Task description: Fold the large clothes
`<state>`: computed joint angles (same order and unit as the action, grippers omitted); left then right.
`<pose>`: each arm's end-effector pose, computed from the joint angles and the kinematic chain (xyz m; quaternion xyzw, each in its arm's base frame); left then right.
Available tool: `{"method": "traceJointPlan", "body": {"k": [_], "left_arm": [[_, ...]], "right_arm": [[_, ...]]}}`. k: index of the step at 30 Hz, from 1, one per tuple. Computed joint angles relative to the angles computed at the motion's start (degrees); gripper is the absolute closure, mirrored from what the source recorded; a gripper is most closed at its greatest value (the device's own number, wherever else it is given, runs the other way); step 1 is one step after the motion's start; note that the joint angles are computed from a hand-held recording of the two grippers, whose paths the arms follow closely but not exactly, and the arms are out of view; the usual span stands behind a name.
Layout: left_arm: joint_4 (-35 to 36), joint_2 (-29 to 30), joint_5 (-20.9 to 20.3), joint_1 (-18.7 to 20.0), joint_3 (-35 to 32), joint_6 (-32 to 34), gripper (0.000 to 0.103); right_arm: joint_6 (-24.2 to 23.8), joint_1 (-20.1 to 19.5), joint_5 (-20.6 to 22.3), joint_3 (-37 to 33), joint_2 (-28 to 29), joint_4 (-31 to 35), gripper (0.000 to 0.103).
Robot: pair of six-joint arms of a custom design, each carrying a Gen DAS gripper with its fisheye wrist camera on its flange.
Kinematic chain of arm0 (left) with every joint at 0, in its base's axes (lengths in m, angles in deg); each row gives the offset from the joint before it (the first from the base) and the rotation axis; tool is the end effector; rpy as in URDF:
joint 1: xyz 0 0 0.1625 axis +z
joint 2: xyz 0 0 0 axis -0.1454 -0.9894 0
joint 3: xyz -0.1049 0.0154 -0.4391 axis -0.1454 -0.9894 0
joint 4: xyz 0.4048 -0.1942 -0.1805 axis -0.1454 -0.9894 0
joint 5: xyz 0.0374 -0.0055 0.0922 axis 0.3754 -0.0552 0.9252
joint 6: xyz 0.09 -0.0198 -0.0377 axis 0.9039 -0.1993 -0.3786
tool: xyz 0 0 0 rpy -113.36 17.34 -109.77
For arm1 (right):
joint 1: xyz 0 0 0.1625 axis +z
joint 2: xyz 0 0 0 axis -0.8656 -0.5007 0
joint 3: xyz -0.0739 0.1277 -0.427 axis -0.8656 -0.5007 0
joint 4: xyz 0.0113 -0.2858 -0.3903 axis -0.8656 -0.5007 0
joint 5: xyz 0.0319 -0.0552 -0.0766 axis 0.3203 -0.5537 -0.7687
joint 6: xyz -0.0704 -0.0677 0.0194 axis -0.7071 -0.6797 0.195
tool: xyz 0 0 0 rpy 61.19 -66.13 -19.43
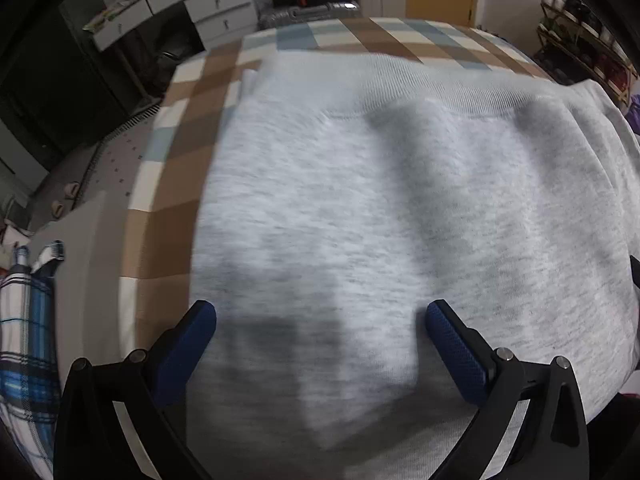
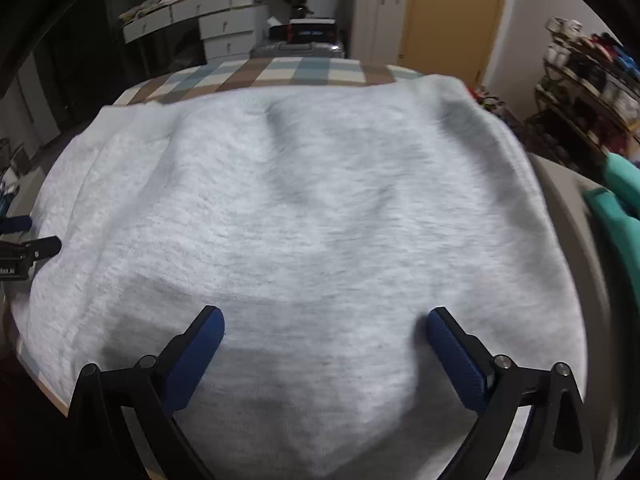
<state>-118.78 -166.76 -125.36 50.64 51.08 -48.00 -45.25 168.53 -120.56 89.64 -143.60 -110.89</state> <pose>-0.1753 -0.4440 0.2221 0.2049 0.8747 -0.1785 0.4012 0.1901 -0.3803 0.1626 0.1320 -0.8687 0.2876 0.3810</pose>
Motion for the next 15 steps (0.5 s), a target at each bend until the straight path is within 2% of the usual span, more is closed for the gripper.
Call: {"method": "traceJointPlan", "body": {"k": [1,3,5,7,8,10,11,13,15], "left_arm": [[-1.16,-0.91,1.08,-0.82,0.81,0.49,0.001],[-6.11,-3.41,0.75,-2.55,2.96,3.64,0.001],[-13.29,-5.65,-3.75,-4.23,5.04,8.67,0.001],[-15.08,-5.07,-7.77,-4.73,5.33,11.54,0.001],[-14.07,-3.88,-8.63,-5.14,5.16,12.21,0.001],[-11.13,-0.62,-7.48,-5.87,4.8,12.92,0.001],[-9.87,0.9,-6.36,-6.09,4.77,13.08,0.001],[-11.11,2.72,-5.43,-5.33,4.59,13.83,0.0],[-10.39,2.8,-8.6,-3.22,3.1,11.92,0.0]], "right_arm": [[-0.63,1.1,-0.98,0.71,-0.03,-3.35,0.002],[-3.44,2.69,-3.17,2.07,0.15,-10.85,0.002],[-2.6,3.39,-4.74,3.46,-1.1,-13.45,0.002],[1.29,1.7,-2.85,4.52,-4.75,-8.5,0.002],[5.36,-0.14,-1.21,5.09,-7.39,-3.02,0.002],[8.99,-2.96,1.28,5.14,-9.48,2.84,0.001],[8.11,-3.67,1.24,4.91,-8.87,2.94,0.0],[4.41,-2.86,-2.02,4.08,-5.29,-0.4,0.0],[1.28,-2.32,-4.05,3.05,-2.1,-3.75,0.0]]}}
